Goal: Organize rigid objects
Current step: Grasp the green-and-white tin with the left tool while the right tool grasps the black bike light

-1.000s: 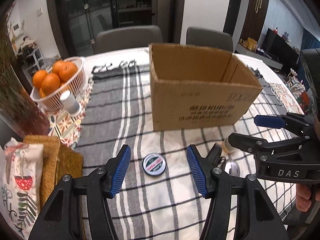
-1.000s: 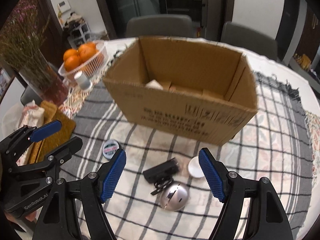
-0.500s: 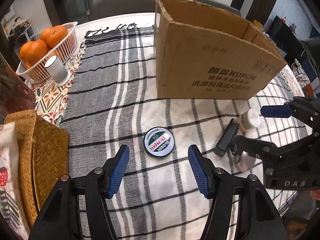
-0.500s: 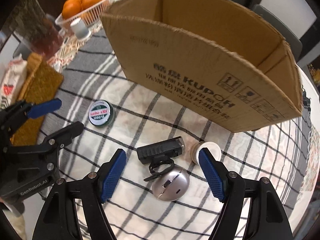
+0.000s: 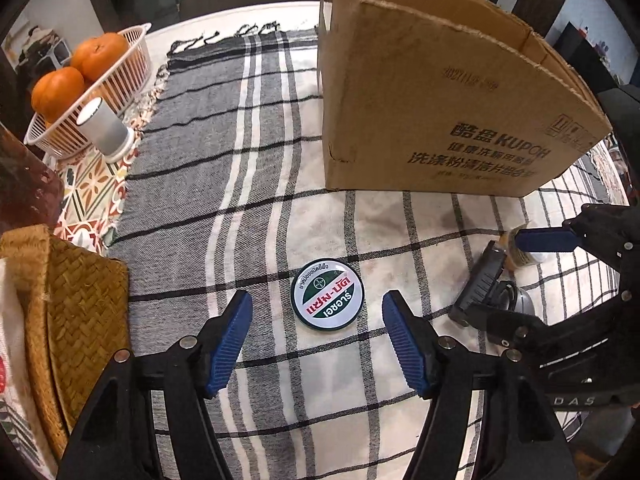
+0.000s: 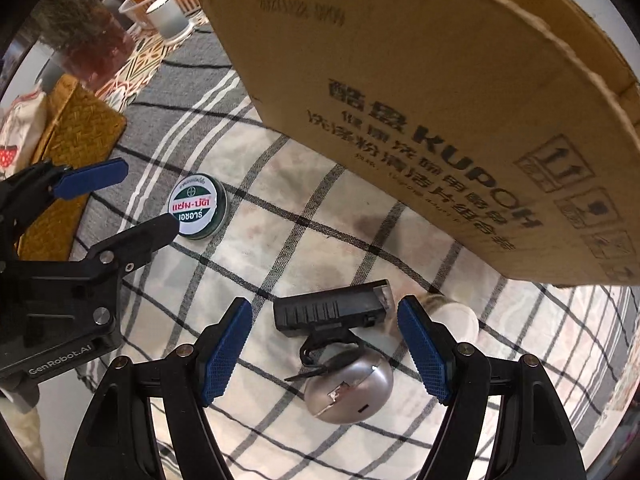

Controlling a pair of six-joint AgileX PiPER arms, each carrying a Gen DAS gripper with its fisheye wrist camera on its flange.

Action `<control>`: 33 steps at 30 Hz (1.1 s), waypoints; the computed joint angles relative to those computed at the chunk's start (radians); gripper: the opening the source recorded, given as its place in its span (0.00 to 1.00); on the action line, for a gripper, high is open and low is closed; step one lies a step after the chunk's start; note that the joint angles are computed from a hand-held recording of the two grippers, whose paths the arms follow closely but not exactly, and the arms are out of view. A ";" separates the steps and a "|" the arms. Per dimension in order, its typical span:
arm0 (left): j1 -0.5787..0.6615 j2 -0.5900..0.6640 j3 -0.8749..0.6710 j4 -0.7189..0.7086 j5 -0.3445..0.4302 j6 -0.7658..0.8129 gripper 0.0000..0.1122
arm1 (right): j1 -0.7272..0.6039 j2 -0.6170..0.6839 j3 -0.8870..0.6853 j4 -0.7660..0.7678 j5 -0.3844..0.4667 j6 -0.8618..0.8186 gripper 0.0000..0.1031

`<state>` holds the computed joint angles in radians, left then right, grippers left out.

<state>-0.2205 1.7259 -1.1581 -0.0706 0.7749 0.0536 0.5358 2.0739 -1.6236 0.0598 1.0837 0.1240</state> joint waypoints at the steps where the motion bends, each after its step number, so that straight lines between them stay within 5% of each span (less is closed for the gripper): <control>1: 0.000 0.008 -0.004 -0.003 0.003 -0.002 0.59 | 0.000 0.008 -0.007 0.003 0.003 -0.008 0.74; 21: -0.010 0.163 -0.077 0.023 0.015 -0.058 0.58 | -0.004 0.137 -0.105 0.018 0.019 -0.040 0.74; 33: -0.023 0.174 -0.061 0.054 -0.018 -0.081 0.45 | 0.011 0.140 -0.059 0.018 -0.039 -0.016 0.73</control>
